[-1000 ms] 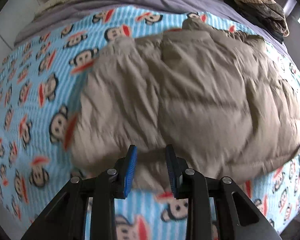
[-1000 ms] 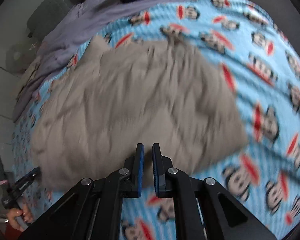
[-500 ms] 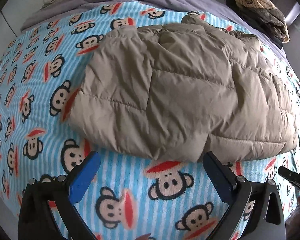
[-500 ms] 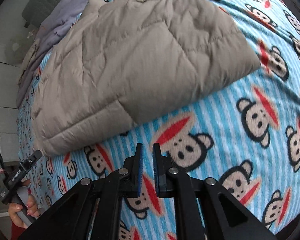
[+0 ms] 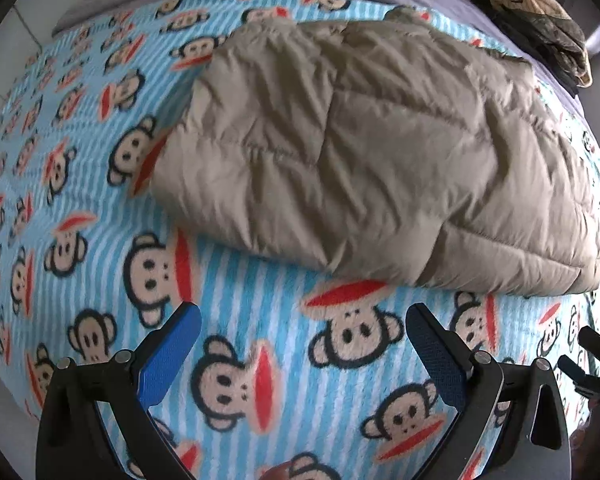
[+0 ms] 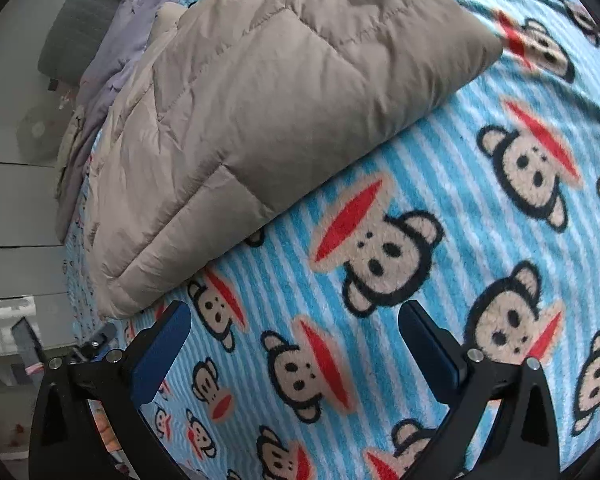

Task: Fold large clothes

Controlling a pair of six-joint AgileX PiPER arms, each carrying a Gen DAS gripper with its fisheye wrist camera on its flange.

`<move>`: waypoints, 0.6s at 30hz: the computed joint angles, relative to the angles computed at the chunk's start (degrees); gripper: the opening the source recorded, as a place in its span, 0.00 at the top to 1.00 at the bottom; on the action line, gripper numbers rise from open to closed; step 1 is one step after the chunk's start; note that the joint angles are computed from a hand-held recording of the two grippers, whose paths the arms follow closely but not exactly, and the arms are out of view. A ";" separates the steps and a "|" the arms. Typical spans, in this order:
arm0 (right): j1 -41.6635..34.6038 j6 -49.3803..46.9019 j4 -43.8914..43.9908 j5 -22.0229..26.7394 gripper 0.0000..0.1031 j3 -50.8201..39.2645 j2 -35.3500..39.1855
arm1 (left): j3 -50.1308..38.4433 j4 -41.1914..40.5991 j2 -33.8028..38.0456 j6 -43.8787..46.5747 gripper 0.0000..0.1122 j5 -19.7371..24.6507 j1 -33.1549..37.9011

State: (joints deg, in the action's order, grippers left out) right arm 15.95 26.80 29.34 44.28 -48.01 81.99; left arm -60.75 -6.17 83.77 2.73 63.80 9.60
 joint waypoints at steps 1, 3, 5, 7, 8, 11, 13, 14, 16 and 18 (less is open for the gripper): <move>-0.05 -0.38 1.17 -0.71 0.00 0.68 -0.23 | 0.26 -0.39 0.23 0.34 0.09 0.31 0.44; -1.59 -4.58 7.22 -1.68 0.00 2.69 -0.29 | 0.51 0.09 0.88 0.26 0.09 0.95 0.54; -3.35 -9.05 12.25 -0.76 0.00 3.88 0.11 | 0.70 0.16 0.99 0.31 0.09 1.24 0.70; -4.07 -8.84 11.90 0.34 0.00 3.70 0.39 | 1.04 0.40 0.77 -0.29 0.09 0.70 0.77; -4.43 -8.75 11.45 0.51 0.00 3.69 0.31 | 0.97 -0.44 1.09 0.39 0.09 0.76 1.21; -6.55 -10.41 12.89 0.47 0.00 4.58 -0.68 | 0.63 -5.84 2.98 4.07 0.09 1.51 4.63; -8.86 -13.95 17.01 -0.42 0.00 5.78 -1.17 | -0.43 -14.46 5.50 10.10 0.09 3.88 9.81; -9.86 -15.12 18.51 -0.72 0.00 5.92 -1.24 | -0.51 -17.80 6.09 11.75 0.09 4.27 11.78; -12.37 -18.53 22.21 -1.63 0.00 6.71 -1.19 | -0.78 -24.65 7.85 15.01 0.09 4.79 15.80; -14.88 -22.96 26.71 -2.67 0.00 7.22 -0.07 | -1.23 -29.98 10.23 17.21 0.09 4.69 19.17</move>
